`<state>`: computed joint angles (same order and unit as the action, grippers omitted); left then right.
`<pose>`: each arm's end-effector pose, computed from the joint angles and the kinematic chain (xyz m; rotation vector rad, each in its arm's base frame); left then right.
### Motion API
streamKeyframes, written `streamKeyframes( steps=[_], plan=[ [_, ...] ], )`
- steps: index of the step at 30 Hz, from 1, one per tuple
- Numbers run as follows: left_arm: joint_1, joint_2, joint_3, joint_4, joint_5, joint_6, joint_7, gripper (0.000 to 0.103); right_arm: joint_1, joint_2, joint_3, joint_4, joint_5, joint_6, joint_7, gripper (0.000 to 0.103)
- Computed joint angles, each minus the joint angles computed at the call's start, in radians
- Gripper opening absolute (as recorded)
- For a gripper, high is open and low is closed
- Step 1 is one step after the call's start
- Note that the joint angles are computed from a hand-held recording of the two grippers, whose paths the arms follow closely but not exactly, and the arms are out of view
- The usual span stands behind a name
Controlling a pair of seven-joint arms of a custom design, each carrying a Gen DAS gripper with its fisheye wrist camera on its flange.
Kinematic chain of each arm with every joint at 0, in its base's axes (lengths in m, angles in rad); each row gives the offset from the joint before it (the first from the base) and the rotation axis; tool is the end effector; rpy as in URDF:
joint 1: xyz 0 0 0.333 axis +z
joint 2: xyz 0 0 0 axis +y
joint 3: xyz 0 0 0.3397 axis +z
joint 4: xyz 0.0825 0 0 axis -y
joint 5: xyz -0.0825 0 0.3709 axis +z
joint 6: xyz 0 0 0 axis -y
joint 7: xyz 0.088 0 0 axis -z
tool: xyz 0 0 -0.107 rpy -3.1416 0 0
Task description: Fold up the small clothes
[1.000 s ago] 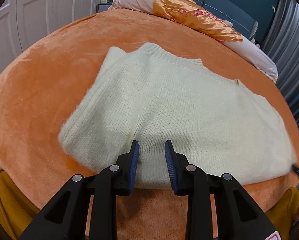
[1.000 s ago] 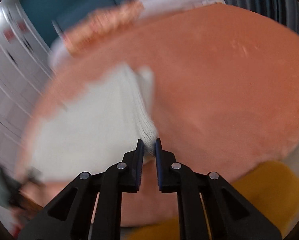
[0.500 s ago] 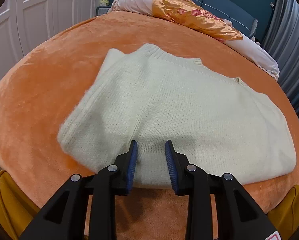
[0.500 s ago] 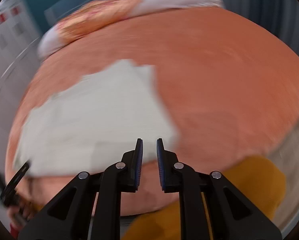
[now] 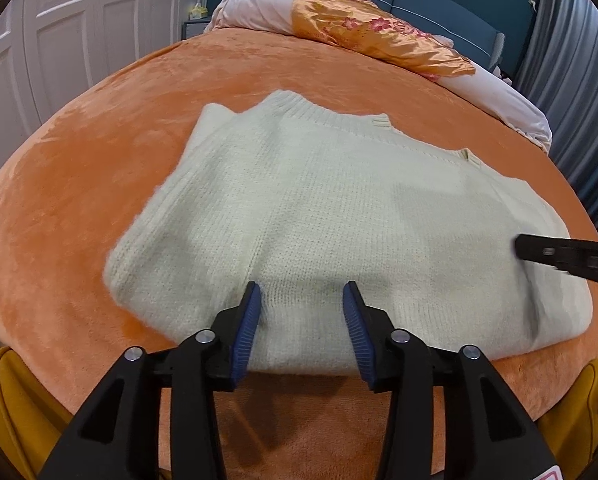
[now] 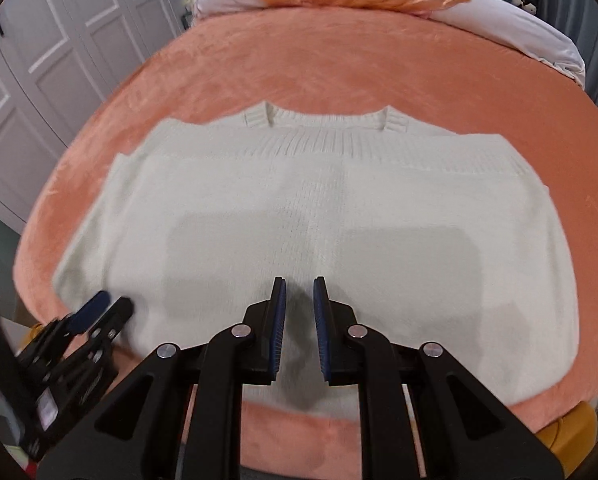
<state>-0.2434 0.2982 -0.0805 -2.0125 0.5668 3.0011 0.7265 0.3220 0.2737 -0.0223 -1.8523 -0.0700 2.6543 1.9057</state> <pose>0.5925 -0.2355 0.4110 -1.8669 1.8699 -0.8383 0.6294 0.1979 0.4643 -1.9054 1.8672 -0.3913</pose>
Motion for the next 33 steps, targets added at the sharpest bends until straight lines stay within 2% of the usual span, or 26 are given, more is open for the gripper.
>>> streamKeyframes(
  steps=[6, 9, 12, 16, 20, 22, 24, 25, 28, 30, 32, 33],
  plan=[
    [-0.009, 0.008, 0.001, 0.016, 0.015, -0.014, 0.013, 0.054, 0.033, 0.033, -0.023, 0.043, -0.088, -0.063, 0.027, 0.014],
    [-0.01, 0.01, 0.001, 0.018, 0.018, -0.015, 0.015, 0.056, 0.014, 0.021, -0.006, 0.056, -0.048, -0.089, 0.012, 0.014],
    [-0.01, 0.01, 0.001, 0.018, 0.017, -0.014, 0.015, 0.056, -0.002, -0.002, 0.003, 0.039, -0.009, -0.063, 0.011, 0.014],
    [-0.02, 0.011, 0.008, 0.022, 0.03, -0.023, 0.007, 0.057, -0.009, 0.04, 0.007, 0.089, 0.005, -0.125, -0.009, 0.014],
    [-0.02, -0.004, 0.006, 0.013, 0.039, -0.024, -0.005, 0.057, -0.005, 0.076, 0.002, 0.128, 0.007, -0.145, -0.017, 0.015],
    [0.016, -0.042, -0.024, -0.027, -0.023, -0.004, -0.005, 0.059, -0.008, 0.089, 0.003, 0.147, 0.016, -0.158, -0.03, 0.015],
    [0.075, -0.085, -0.071, -0.082, -0.13, 0.037, 0.016, 0.066, -0.016, 0.096, 0.008, 0.153, 0.037, -0.159, -0.051, 0.015],
    [0.119, -0.112, -0.104, -0.117, -0.22, 0.059, 0.031, 0.072, -0.021, 0.097, 0.01, 0.153, 0.05, -0.155, -0.061, 0.015],
    [0.17, -0.121, -0.13, -0.121, -0.353, 0.014, 0.068, 0.073, -0.029, 0.098, 0.013, 0.142, 0.081, -0.13, -0.084, 0.015],
    [0.18, -0.103, -0.122, -0.1, -0.393, -0.023, 0.067, 0.073, -0.029, 0.098, 0.012, 0.135, 0.092, -0.116, -0.089, 0.015],
    [0.244, -0.066, -0.187, -0.065, -0.537, -0.045, 0.179, 0.073, -0.026, 0.096, 0.009, 0.129, 0.095, -0.108, -0.09, 0.015],
    [0.289, -0.04, -0.238, -0.04, -0.631, -0.055, 0.257, 0.073, -0.027, 0.094, 0.01, 0.124, 0.101, -0.101, -0.094, 0.015]
  ],
)
